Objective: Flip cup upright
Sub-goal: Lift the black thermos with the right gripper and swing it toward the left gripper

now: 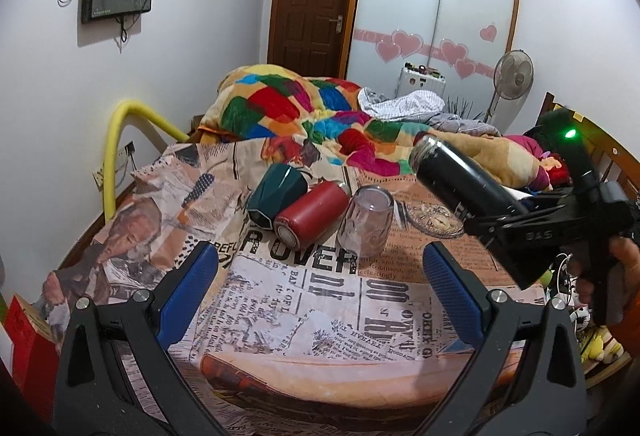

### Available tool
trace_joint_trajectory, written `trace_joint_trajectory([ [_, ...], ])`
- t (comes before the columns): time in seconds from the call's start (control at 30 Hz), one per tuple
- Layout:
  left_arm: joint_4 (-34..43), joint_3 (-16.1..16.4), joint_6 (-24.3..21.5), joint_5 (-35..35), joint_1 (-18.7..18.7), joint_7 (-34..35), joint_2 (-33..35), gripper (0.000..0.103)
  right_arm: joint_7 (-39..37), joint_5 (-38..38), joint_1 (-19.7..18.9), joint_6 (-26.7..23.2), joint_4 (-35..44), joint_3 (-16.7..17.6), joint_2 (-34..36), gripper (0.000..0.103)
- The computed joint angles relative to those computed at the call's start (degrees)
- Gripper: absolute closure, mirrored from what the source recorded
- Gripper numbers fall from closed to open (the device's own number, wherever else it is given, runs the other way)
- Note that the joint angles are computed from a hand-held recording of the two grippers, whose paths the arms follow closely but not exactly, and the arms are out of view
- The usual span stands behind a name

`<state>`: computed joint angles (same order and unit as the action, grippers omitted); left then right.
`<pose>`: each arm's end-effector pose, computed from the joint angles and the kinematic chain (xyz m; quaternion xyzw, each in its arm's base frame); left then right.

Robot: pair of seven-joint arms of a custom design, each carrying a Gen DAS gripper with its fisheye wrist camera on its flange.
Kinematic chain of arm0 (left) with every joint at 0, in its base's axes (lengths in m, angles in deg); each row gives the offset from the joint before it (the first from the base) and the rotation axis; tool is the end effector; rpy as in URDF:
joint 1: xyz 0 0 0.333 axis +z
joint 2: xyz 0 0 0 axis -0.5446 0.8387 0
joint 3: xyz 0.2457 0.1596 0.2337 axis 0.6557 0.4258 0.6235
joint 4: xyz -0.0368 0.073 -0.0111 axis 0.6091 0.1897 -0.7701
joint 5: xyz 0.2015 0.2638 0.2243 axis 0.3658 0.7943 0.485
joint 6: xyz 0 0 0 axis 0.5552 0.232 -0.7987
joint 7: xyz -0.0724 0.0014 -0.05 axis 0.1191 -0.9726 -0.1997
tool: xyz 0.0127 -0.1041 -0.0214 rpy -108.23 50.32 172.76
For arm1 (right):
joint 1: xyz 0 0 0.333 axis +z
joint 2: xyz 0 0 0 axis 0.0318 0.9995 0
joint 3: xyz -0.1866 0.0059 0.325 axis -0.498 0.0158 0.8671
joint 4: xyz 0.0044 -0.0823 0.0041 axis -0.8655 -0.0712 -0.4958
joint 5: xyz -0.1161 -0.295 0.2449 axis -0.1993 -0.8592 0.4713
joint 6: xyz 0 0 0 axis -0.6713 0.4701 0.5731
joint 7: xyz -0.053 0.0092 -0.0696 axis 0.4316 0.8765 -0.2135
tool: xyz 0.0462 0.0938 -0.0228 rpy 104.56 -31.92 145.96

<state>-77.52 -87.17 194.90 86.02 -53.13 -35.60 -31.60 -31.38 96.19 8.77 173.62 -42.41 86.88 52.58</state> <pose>0.5843 -0.3444 0.4237 -0.6428 0.6056 -0.3676 0.2913 0.7074 0.1023 0.4319 -0.8194 0.5055 -0.1316 0.2362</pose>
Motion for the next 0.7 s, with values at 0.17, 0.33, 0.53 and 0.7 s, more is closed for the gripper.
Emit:
trace_joint_trajectory([
  [0.17,-1.3,-0.4,-1.1,1.4,-0.3,-1.4,-1.7,0.000,-7.9,6.0,-1.5,3.5,-4.9,3.7,-4.4,0.041],
  [0.33,-2.1,-1.2,-2.1,1.7,-0.1,-1.3,-2.6,0.000,-15.5,11.5,-1.3,3.6,-7.2,5.3,-5.8,0.041],
  [0.53,-2.8,-1.5,-2.7,-0.1,0.2,0.4,-2.5,0.000,-18.3,12.6,0.8,2.5,-7.1,4.7,-3.1,0.041],
  [0.7,-3.2,-1.1,-1.6,-2.9,0.5,1.9,-1.6,0.000,-15.4,8.7,3.0,2.1,-6.4,3.1,1.2,0.041],
])
